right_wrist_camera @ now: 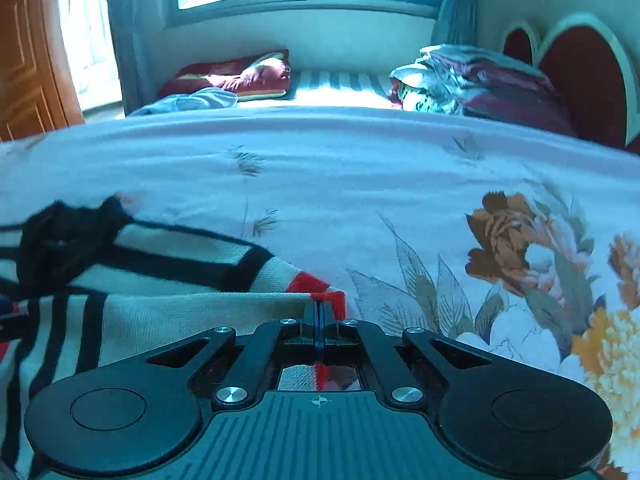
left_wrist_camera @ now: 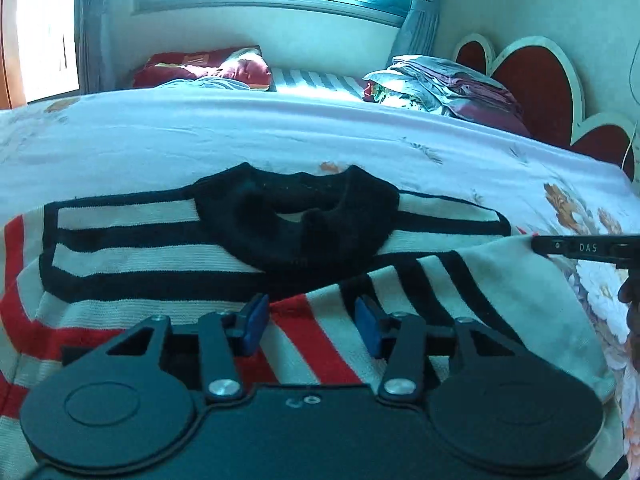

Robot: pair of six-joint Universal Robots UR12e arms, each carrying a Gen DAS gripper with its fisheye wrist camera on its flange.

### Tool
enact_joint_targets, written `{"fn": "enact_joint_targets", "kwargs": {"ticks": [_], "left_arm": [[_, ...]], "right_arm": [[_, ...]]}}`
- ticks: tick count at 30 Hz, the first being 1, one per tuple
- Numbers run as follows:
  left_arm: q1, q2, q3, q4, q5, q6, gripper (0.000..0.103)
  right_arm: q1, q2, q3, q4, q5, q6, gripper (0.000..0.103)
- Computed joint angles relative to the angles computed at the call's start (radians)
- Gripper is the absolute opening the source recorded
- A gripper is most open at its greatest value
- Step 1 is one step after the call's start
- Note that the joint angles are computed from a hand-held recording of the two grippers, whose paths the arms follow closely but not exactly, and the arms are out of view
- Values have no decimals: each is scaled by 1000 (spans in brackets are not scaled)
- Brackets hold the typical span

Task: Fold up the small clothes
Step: 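Move the left tool to the other sleeve's black cuff and grasp it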

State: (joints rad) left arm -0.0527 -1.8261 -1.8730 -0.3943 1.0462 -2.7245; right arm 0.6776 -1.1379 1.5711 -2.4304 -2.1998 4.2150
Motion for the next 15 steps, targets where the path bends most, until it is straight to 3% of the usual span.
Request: {"fn": "enact_joint_targets", "kwargs": {"ticks": [3, 7, 12, 14, 15], "left_arm": [[-19, 7, -8, 19, 55, 55, 48], [-26, 42, -36, 53, 65, 63, 52], [-4, 112, -103, 3, 22, 126, 52], [-7, 122, -119, -36, 77, 169, 53], [1, 121, -130, -11, 59, 148, 54]], "right_arm": [[-6, 4, -11, 13, 14, -63, 0], [-2, -13, 0, 15, 34, -21, 0], [55, -33, 5, 33, 67, -44, 0], [86, -34, 6, 52, 63, -23, 0], [100, -29, 0, 76, 39, -21, 0]]}}
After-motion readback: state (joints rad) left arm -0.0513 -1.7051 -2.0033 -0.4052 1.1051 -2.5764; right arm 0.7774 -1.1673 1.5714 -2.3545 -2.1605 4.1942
